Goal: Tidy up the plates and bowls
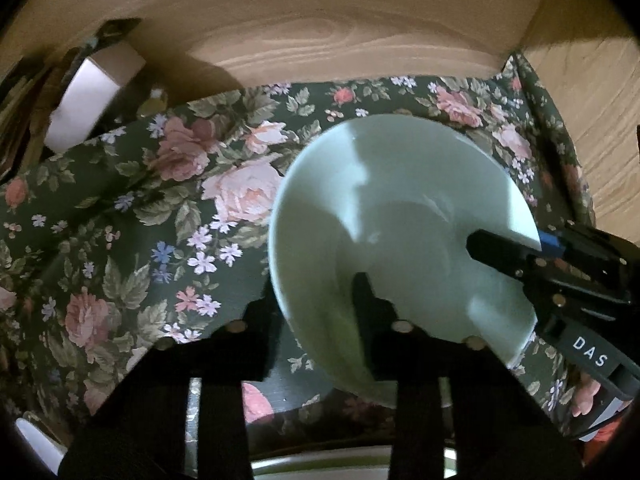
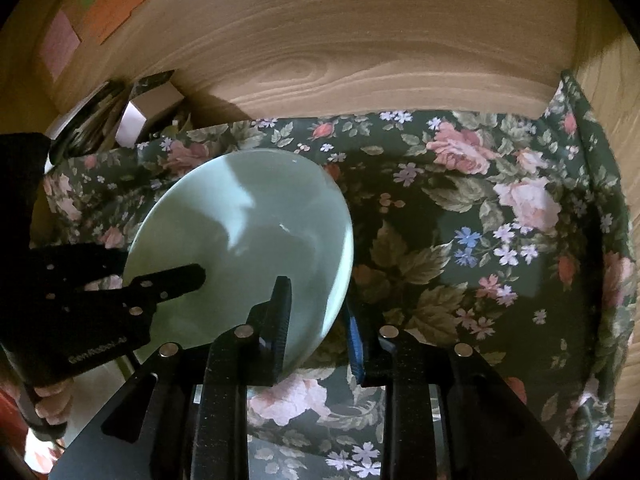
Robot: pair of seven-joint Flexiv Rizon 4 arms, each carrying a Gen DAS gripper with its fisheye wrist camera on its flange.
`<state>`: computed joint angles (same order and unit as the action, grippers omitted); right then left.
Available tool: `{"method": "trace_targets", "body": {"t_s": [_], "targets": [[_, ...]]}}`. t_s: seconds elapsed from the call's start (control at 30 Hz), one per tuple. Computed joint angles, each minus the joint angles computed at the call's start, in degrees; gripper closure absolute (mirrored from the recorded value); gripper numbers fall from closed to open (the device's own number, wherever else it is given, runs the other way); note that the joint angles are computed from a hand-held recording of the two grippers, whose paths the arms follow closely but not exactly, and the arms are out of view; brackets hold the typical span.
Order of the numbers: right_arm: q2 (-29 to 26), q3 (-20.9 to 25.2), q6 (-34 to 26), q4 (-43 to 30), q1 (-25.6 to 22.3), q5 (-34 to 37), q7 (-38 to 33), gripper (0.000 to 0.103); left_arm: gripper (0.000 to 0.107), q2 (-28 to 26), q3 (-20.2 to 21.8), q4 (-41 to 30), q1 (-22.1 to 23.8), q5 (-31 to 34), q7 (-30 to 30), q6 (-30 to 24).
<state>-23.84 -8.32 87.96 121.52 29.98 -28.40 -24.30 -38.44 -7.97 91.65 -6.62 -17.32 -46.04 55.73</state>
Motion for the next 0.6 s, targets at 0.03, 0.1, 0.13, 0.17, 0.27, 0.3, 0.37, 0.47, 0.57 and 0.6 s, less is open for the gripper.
{"method": "trace_targets", "body": {"t_s": [0.03, 0.1, 0.13, 0.17, 0.27, 0.3, 0.37, 0.47, 0.57, 0.6], "targets": [[-0.1, -0.1, 0.2, 0.0, 0.1, 0.0, 0.0, 0.080, 0.081, -0.1, 0.0, 0.0, 0.0, 0.1, 0.1, -0.1], [0.1, -2.1, 0.2, 0.3, 1.8, -1.0, 0.9, 0.082, 0.084, -0.1, -0.1, 0.1, -0.1, 0.2, 0.3, 0.3], [0.3, -3.3, -0.2, 0.4, 2.8, -1.8, 1.6, 0.082, 0.084, 0.0, -0.1, 0.3, -0.2, 0.3, 0.3, 0.9], [0.4, -4.1, -0.3, 0.6, 3.5, -2.5, 2.3, 0.082, 0.084, 0.1, -0.1, 0.6, -0.3, 0.4, 0.4, 1.5], [1.0, -6.3, 0.7, 1.3, 4.8, -4.6, 4.3, 0.082, 0.084, 0.2, -0.1, 0.8, -0.3, 0.7, 0.7, 2.1], [1.1, -7.2, 1.4, 1.6, 5.3, -5.2, 4.9, 0.082, 0.084, 0.4, -0.3, 1.0, 0.0, 0.5, 1.1, 2.1], [1.8, -9.8, 2.6, 2.5, 7.2, -6.6, 6.3, 0.082, 0.084, 0.8, -1.0, 1.8, 0.4, -0.2, 1.9, 2.6], [2.6, -13.1, 3.4, 3.4, 9.9, -8.5, 7.9, 0.082, 0.084, 1.9, -2.2, 3.6, 1.4, -1.7, 3.6, 4.5], [3.5, -17.5, 4.4, 4.5, 13.5, -10.7, 10.0, 0.082, 0.084, 3.2, -3.3, 5.5, 2.2, -3.6, 5.3, 6.4], [3.7, -19.1, 4.8, 4.8, 14.8, -11.4, 10.7, 0.082, 0.084, 3.7, -3.6, 6.1, 2.5, -4.2, 5.8, 7.0]]}}
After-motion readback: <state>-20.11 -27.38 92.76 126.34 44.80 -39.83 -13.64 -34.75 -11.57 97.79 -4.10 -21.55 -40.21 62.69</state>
